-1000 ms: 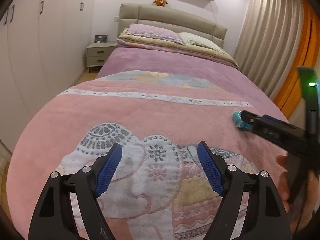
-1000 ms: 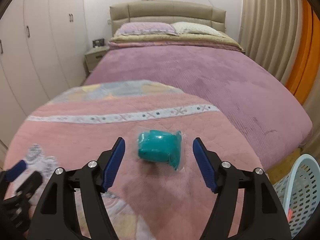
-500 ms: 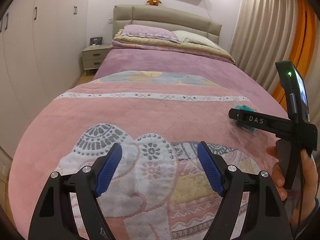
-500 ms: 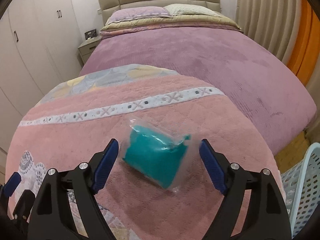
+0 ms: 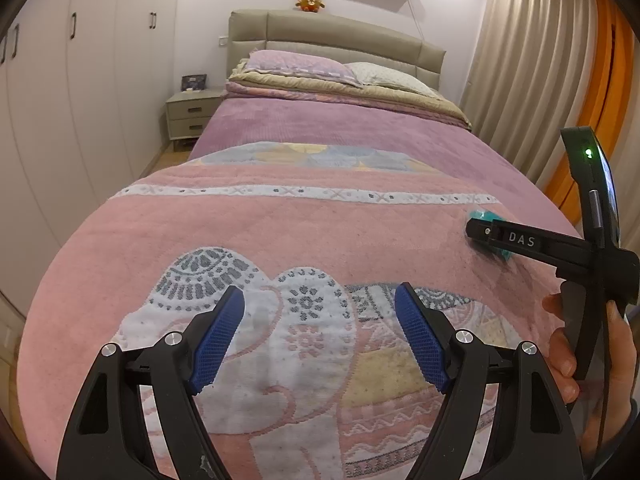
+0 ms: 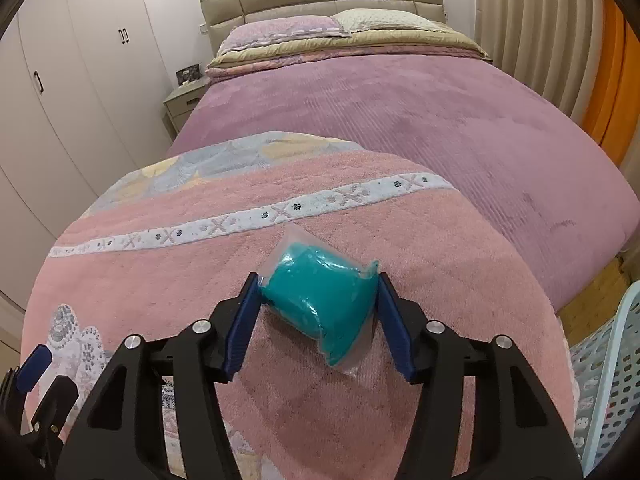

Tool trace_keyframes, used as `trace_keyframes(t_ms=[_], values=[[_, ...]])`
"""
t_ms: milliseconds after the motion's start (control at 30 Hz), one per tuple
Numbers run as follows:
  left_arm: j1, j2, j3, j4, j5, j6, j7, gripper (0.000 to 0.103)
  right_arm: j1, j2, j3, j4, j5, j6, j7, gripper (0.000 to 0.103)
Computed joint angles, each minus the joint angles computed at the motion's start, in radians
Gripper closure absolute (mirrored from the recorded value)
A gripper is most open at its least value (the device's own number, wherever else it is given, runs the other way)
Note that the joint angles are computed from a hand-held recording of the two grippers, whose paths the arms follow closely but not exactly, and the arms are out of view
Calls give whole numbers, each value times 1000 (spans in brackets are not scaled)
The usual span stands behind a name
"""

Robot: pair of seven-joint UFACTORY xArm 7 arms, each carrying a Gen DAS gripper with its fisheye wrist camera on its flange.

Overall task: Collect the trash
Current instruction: 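Move the right tool to the teal packet and grasp it, then carry the teal packet over the basket and open the right tool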

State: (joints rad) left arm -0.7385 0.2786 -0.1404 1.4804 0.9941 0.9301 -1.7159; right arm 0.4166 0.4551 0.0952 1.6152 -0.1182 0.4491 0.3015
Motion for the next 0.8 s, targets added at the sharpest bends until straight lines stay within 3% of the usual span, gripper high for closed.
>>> trace_keyframes(t_ms=[400, 600, 700, 800], values=[[0, 0, 1, 2, 4, 1, 1, 27, -29, -60, 25, -104, 56, -128, -42, 52], [-16, 11, 2, 19, 26, 26, 3, 27, 38, -129, -52, -205, -60, -208, 58, 52], [-29, 31, 3, 47, 39, 54, 24, 27, -20, -197, 17, -289, 0, -221, 7, 52], [-53, 54, 4, 84, 51, 88, 61, 27, -40, -296, 33, -391, 22, -234, -8, 52]])
